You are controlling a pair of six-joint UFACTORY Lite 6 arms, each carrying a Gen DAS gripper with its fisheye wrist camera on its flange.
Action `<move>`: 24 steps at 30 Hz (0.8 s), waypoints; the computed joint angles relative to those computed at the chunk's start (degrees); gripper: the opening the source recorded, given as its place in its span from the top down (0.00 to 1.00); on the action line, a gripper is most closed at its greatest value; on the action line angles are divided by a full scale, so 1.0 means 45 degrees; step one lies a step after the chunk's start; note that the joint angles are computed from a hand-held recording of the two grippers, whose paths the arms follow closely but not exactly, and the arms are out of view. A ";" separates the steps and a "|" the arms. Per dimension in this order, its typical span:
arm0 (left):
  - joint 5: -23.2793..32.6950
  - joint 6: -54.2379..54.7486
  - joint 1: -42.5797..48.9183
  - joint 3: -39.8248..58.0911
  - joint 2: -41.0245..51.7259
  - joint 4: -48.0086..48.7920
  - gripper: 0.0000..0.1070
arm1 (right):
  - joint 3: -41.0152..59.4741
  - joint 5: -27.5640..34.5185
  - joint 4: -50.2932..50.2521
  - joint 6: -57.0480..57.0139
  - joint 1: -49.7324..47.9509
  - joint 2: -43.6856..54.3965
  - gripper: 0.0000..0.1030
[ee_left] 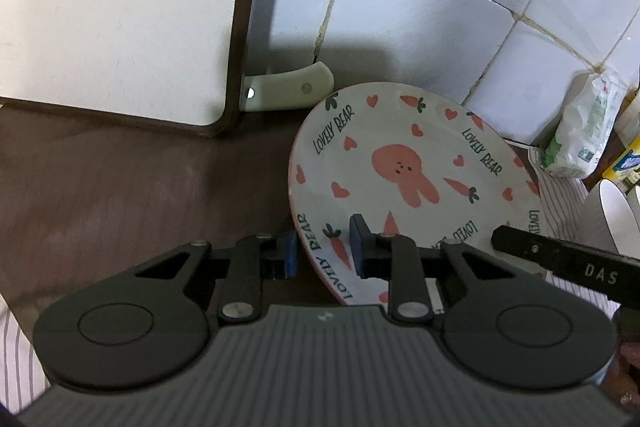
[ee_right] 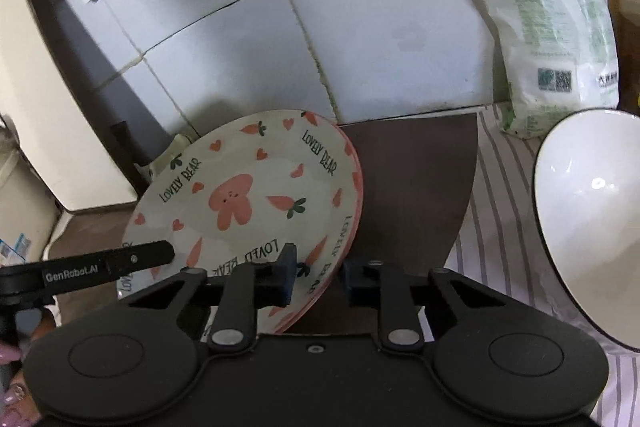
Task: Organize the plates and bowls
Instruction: 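Lift the bunny plate with both grippers and carry it over the blue plate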
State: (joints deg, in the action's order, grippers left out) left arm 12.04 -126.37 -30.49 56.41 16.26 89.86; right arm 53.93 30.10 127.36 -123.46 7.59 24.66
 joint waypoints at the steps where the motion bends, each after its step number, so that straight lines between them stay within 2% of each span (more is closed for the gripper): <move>1: 0.0078 0.0648 -0.0092 0.0029 -0.0019 -0.0584 0.78 | -0.0087 -0.0004 0.0031 -0.0019 -0.0019 -0.0096 0.76; 5: 0.0525 0.0945 -0.0626 -0.0451 -0.0803 -0.0842 0.78 | -0.0918 0.0486 0.0356 -0.0692 -0.0316 -0.0932 0.77; 7: 0.0496 0.2371 -0.0834 -0.0583 -0.1246 -0.2555 0.78 | -0.1068 0.0381 -0.0442 0.0113 -0.0537 -0.1329 0.77; 10: 0.0918 0.2878 -0.1462 -0.1068 -0.2099 -0.3365 0.78 | -0.1905 0.0715 -0.0620 0.0130 -0.0898 -0.2300 0.77; 13: 0.1413 0.4476 -0.2048 -0.1383 -0.3210 -0.5348 0.78 | -0.2906 0.0929 -0.1506 0.0774 -0.1357 -0.3725 0.77; 19: 0.3451 0.7266 -0.3776 -0.1595 -0.5679 -0.8480 0.78 | -0.5399 0.1555 -0.4021 0.3011 -0.2654 -0.7720 0.77; 24: 0.5388 0.7237 -0.5837 -0.1394 -0.7010 -0.9242 0.78 | -0.7510 0.2811 -0.7067 0.5859 -0.4606 -1.1778 0.77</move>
